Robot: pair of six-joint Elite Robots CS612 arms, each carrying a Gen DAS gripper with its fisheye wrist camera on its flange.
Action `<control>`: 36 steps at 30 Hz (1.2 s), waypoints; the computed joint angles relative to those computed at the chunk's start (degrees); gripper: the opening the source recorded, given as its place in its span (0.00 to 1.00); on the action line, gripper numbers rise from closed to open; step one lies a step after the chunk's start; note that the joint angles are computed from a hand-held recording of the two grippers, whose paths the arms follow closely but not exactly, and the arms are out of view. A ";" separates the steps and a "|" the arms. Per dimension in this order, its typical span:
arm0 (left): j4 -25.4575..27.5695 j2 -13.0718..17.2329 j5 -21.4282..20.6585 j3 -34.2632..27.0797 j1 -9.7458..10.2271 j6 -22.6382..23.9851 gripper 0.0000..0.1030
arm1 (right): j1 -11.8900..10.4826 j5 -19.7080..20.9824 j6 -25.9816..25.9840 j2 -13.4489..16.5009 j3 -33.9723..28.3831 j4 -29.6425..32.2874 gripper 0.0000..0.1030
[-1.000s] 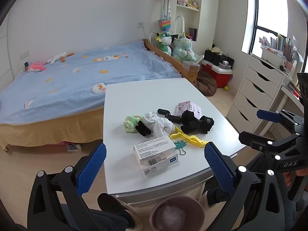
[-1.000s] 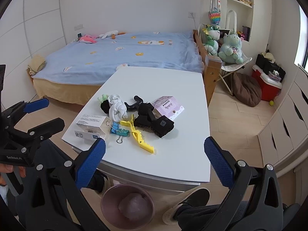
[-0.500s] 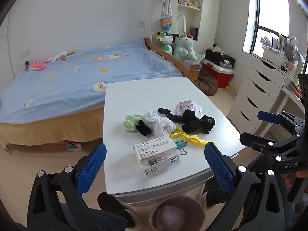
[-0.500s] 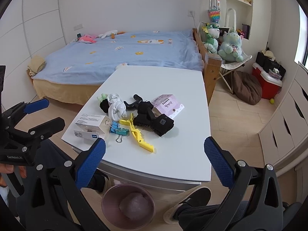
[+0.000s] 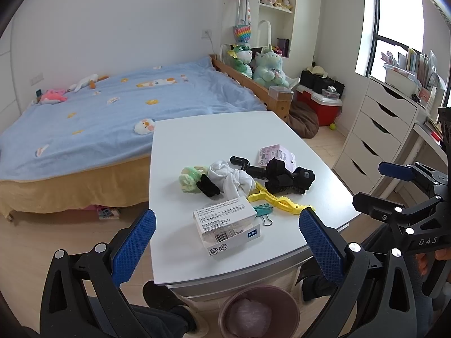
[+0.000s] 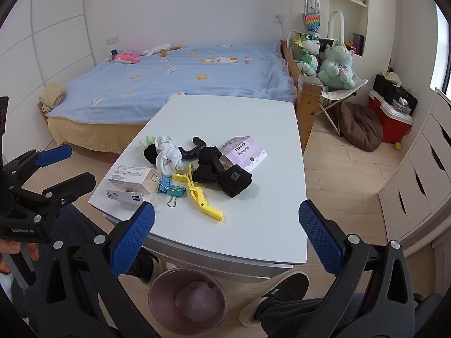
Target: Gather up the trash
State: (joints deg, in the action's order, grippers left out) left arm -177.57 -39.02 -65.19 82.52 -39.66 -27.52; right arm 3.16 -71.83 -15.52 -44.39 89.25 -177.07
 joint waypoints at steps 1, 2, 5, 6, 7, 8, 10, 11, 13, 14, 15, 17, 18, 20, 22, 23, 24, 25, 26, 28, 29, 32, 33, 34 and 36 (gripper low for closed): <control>0.01 0.00 -0.05 -0.01 0.00 -0.07 0.95 | -0.03 0.01 0.00 -0.03 0.06 0.04 0.97; 0.01 0.01 -0.06 -0.01 0.00 -0.06 0.95 | -0.03 -0.05 -0.05 -0.02 0.08 0.05 0.97; 0.06 0.01 -0.02 -0.01 -0.01 -0.02 0.95 | -0.15 0.03 -0.10 -0.13 0.11 0.30 0.97; 0.09 0.03 -0.06 -0.01 -0.02 -0.05 0.95 | -0.15 0.03 -0.10 -0.13 0.11 0.30 0.97; 0.18 0.07 -0.06 -0.04 -0.04 -0.10 0.95 | -0.17 0.00 -0.14 -0.13 0.14 0.29 0.97; 0.34 0.12 -0.05 -0.09 -0.06 -0.18 0.95 | -0.18 -0.01 -0.15 -0.13 0.14 0.32 0.97; 0.72 0.25 -0.24 -0.28 -0.05 -0.39 0.95 | -0.24 -0.10 -0.12 -0.09 0.07 0.45 0.97; 1.01 0.34 -0.35 -0.42 -0.03 -0.47 0.95 | -0.24 -0.15 -0.09 -0.07 0.02 0.55 0.97; 1.84 0.54 -0.34 -0.81 0.01 -0.77 0.95 | -0.29 -0.22 -0.07 -0.02 0.04 0.63 0.97; 2.34 0.67 -0.47 -1.11 0.08 -1.07 0.95 | -0.28 -0.29 -0.07 0.01 0.01 0.67 0.97; 3.00 0.87 -0.72 -1.61 0.21 -1.39 0.95 | -0.27 -0.37 -0.05 0.05 -0.03 0.69 0.97; 4.52 1.08 -1.31 -2.26 0.44 -2.57 0.95 | -0.33 -0.35 -0.01 0.08 -0.04 0.76 0.97; 5.29 1.22 -1.61 -2.63 0.57 -3.15 0.95 | -0.33 -0.35 0.01 0.08 -0.02 0.77 0.97; 7.18 1.60 -1.85 -3.54 0.81 -4.29 0.95 | -0.37 -0.41 -0.02 0.09 0.03 0.79 0.97; 8.77 1.95 -2.03 -4.30 1.01 -5.24 0.95 | -0.33 -0.48 0.02 0.03 -0.04 1.12 0.97; 9.79 2.18 -2.24 -4.80 1.14 -5.86 0.95 | -0.36 -0.54 0.01 0.04 -0.02 1.15 0.97; 10.64 2.35 -2.46 -5.22 1.26 -6.36 0.95 | -0.38 -0.57 0.03 0.06 -0.04 1.20 0.97; 11.74 2.61 -2.71 -5.81 1.42 -7.05 0.95 | -0.40 -0.56 0.08 0.08 -0.02 1.23 0.97; 12.66 2.83 -2.90 -6.29 1.54 -7.69 0.95 | -0.41 -0.58 0.09 0.07 -0.04 1.32 0.97; 14.55 3.24 -2.98 -7.20 1.77 -9.36 0.95 | -0.40 -0.67 0.04 0.11 -0.11 1.49 0.97; 15.67 3.42 -3.23 -7.66 1.92 -10.68 0.95 | -0.39 -0.69 -0.01 0.11 -0.15 1.61 0.97; 18.82 3.80 -4.04 -8.82 2.34 -14.23 0.95 | -0.41 -0.64 -0.08 0.12 -0.20 1.81 0.97; 19.48 3.87 -4.25 -9.03 2.41 -15.07 0.95 | -0.40 -0.65 -0.08 0.15 -0.20 1.78 0.97; 19.82 4.03 -4.41 -9.31 2.47 -15.70 0.95 | -0.40 -0.69 -0.05 0.16 -0.20 1.78 0.97; 20.13 4.20 -4.36 -9.61 2.44 -16.04 0.95 | -0.39 -0.64 -0.04 0.16 -0.20 1.79 0.97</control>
